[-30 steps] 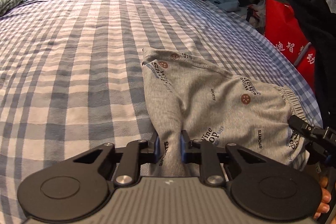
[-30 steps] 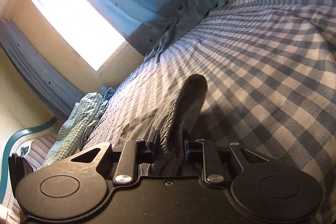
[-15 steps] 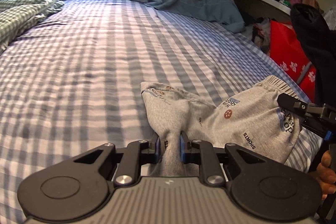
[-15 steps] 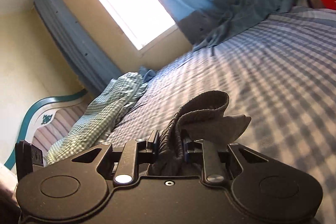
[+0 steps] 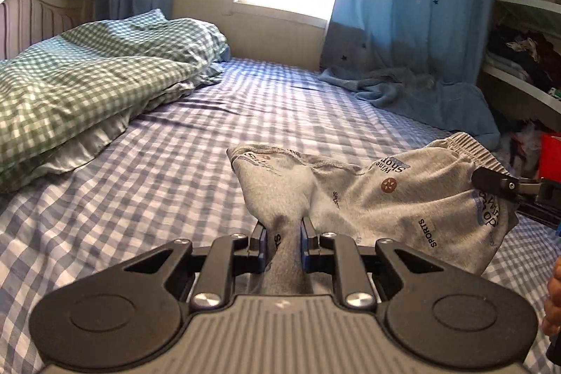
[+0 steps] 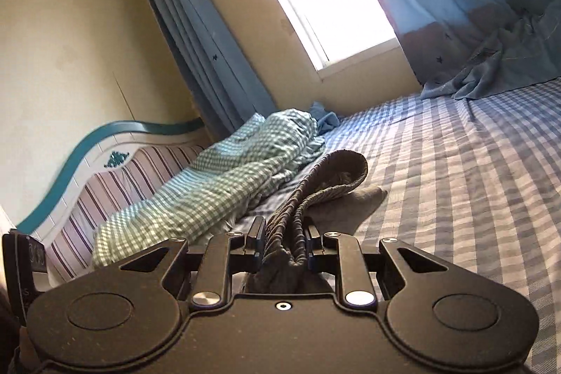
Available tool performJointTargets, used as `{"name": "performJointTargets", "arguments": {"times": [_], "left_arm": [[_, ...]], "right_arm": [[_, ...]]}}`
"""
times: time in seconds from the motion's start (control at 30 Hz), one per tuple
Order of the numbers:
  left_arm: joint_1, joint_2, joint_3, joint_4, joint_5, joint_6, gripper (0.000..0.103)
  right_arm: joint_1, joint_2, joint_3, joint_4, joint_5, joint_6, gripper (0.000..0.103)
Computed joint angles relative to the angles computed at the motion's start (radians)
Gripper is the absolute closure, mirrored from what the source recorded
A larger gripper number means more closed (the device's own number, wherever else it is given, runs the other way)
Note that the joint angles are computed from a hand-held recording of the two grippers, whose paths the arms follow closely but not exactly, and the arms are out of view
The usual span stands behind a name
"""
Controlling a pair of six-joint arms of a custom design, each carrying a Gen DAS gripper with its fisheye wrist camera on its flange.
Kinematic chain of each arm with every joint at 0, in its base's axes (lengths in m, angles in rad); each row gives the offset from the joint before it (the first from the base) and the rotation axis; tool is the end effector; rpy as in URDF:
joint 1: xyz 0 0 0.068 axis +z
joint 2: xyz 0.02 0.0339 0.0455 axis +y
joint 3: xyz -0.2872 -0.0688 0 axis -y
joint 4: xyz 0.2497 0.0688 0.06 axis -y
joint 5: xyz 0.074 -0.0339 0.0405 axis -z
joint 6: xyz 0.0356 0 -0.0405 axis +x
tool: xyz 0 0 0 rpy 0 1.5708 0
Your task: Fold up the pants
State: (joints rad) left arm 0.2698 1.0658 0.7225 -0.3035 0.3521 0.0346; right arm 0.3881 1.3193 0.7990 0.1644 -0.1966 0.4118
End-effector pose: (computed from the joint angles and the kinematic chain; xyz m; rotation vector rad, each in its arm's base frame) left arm 0.2173 0.0474 0.2726 -0.0638 2.1793 -0.2179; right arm 0.2724 0.1189 0.2816 -0.1124 1.9847 0.7169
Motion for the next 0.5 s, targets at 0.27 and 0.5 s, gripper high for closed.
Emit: {"name": "performJointTargets", "arguments": {"times": [0.27,0.5], "left_arm": [[0.159,0.104,-0.176,0.067,0.086,0.079,0.079],[0.201,0.039,-0.191,0.015,0.073,0.065,0.044]], "right_arm": [[-0.024,0.129,-0.121,0.014,-0.036,0.094,0.079],[-0.025,0.067,-0.195,-0.015,0.04,0.122,0.059]]}}
